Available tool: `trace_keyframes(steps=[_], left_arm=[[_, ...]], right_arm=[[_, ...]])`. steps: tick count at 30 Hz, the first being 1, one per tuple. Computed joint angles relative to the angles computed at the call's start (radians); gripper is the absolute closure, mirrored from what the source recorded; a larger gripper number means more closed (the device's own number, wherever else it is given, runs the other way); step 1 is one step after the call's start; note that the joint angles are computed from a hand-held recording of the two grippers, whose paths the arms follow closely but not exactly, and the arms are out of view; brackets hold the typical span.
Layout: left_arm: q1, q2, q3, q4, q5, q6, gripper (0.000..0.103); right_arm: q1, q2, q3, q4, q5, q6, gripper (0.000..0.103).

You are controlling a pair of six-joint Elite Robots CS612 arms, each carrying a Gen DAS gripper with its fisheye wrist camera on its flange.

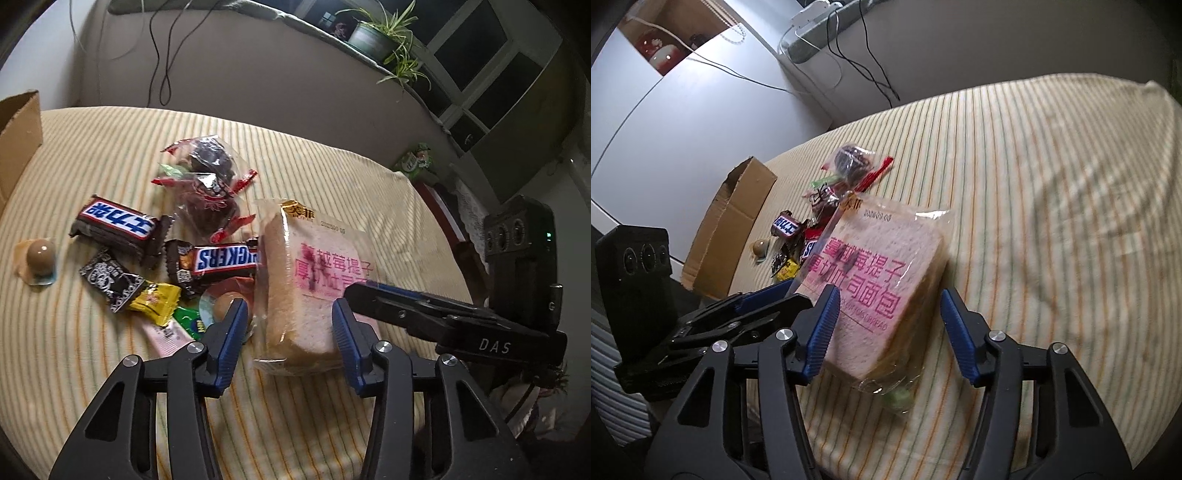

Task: Organize snacks
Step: 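Move the left gripper to the pink bread bag and close on it, then carry the bread bag with the left gripper into the cardboard box and release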

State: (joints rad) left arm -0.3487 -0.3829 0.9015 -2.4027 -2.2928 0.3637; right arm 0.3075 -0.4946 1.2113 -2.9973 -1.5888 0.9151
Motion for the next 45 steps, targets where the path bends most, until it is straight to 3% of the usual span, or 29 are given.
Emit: trace_keyframes(steps=[4,9,26,35,45], left_arm=[[-0.001,0.006,-0.014,0.043,-0.009,0.020,0.063],[-0.002,0.005,-0.016,0.058,-0.011,0.035,0.064],[0.023,-0.018,0.026,-0.079,-0.028,-0.021,0.064],[0.060,-0.008,0.009,-0.202,-0.026,-0.125,0.064],[0.102,0.017,-0.033,-0.302,0.011,-0.245,0.064]], right_arm=[[-0.010,0.013,-0.004,-0.036,0.059,0.031,0.047],[-0.009,0.017,-0.012,-0.031,0.062,0.028,0.053],[0.004,0.021,-0.083,0.021,0.041,-0.059,0.056],[0.016,0.066,-0.231,0.100,0.048,-0.165,0.056],[0.033,0.187,-0.524,0.256,0.091,-0.282,0.056]])
